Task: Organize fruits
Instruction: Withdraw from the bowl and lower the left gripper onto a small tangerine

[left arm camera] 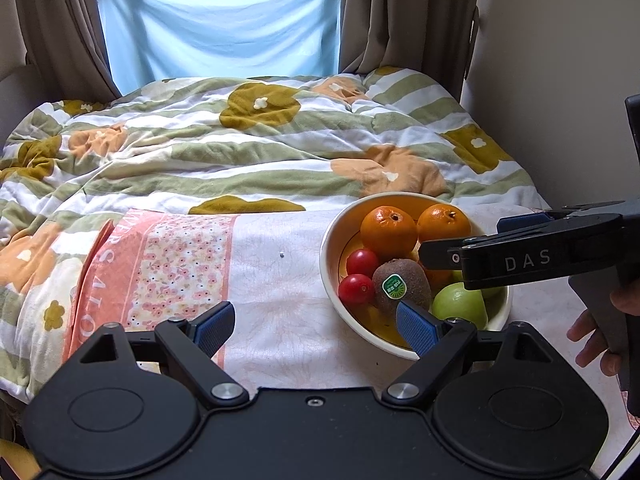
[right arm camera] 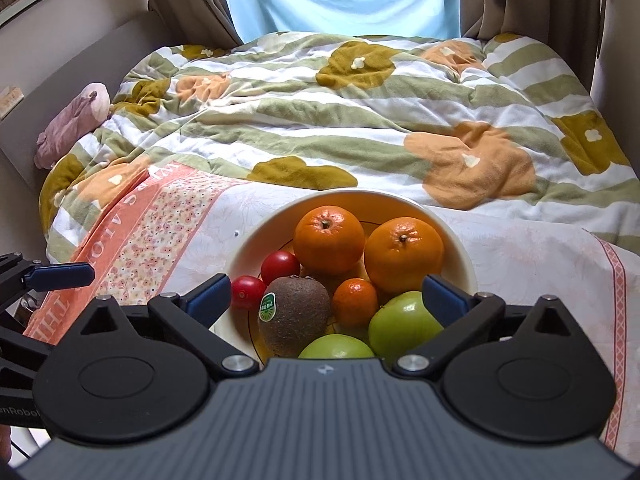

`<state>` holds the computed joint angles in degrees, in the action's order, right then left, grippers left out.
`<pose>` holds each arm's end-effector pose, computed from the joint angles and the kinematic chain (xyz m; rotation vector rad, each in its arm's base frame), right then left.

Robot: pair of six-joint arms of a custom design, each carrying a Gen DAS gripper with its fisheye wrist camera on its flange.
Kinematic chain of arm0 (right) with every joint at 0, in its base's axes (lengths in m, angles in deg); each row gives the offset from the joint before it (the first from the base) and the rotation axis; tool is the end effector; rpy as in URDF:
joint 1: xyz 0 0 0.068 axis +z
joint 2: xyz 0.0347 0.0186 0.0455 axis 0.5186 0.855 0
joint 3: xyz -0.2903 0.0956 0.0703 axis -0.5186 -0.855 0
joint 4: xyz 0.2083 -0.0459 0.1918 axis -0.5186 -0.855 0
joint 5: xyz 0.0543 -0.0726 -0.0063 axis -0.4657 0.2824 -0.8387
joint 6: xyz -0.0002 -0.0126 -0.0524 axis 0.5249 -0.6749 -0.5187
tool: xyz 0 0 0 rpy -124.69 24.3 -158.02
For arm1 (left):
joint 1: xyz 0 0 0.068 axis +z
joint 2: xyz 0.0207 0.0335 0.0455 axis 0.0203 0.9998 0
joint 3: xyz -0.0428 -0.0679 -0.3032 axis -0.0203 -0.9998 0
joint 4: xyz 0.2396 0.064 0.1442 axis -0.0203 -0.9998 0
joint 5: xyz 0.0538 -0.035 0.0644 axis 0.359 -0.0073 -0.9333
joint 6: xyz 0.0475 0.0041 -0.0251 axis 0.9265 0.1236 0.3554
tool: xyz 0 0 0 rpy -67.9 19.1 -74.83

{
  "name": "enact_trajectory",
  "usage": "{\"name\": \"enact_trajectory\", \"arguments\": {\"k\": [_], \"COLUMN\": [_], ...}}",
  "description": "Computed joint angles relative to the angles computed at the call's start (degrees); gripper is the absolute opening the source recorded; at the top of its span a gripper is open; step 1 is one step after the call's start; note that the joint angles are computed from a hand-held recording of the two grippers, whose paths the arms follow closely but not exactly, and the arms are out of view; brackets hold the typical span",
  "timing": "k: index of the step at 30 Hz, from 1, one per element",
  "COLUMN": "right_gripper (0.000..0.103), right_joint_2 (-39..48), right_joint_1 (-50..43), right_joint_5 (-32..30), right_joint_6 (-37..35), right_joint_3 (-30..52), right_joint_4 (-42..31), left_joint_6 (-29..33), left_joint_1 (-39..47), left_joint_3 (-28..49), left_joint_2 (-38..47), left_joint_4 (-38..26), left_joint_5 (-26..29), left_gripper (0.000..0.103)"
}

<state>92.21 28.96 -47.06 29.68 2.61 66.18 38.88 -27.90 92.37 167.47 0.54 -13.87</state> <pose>0.3535 0.0033 0.1203 -0.5717 2.3721 0.4799 0.2329 -0.1140 0.1393 -0.1215 2.4088 0.0372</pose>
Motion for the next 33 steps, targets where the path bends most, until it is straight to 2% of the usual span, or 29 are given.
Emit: {"name": "enact_trajectory", "arguments": {"k": [12,16,28,33], "right_gripper": [0.103,0.103,0.103,0.103], "right_joint_2": [-12.6,-17.7,-34.6,-37.3], "right_joint_1": [-3.5,-5.8,-14.2,-17.9], "right_joint_5": [-2.3,-3.0,-3.0,-2.3], "right_joint_6": [0.3,0.4,-3.0,-4.5], "right_joint_3": [-5.8,-9.3,-20.7,-25.2], "right_joint_4": [-1.7,-1.7,-6.9,-6.9], "left_joint_6": [-1.5,-2.2,-12.2,-15.9], "left_joint_1": [-4.8,-7.3,-18.9,-22.3], "left_joint_3": [-3.2,-4.8,-9.5,-12.5], "left_joint_2": [-12.4,-16.6,-27.4,-27.2], "left_joint_4": [-5.6,-7.2,-18.5,-18.1], "left_joint_5": [-6.3,-8.6,-15.6,-15.3], "left_gripper": [0.091,0.102,0.103,0.103]}}
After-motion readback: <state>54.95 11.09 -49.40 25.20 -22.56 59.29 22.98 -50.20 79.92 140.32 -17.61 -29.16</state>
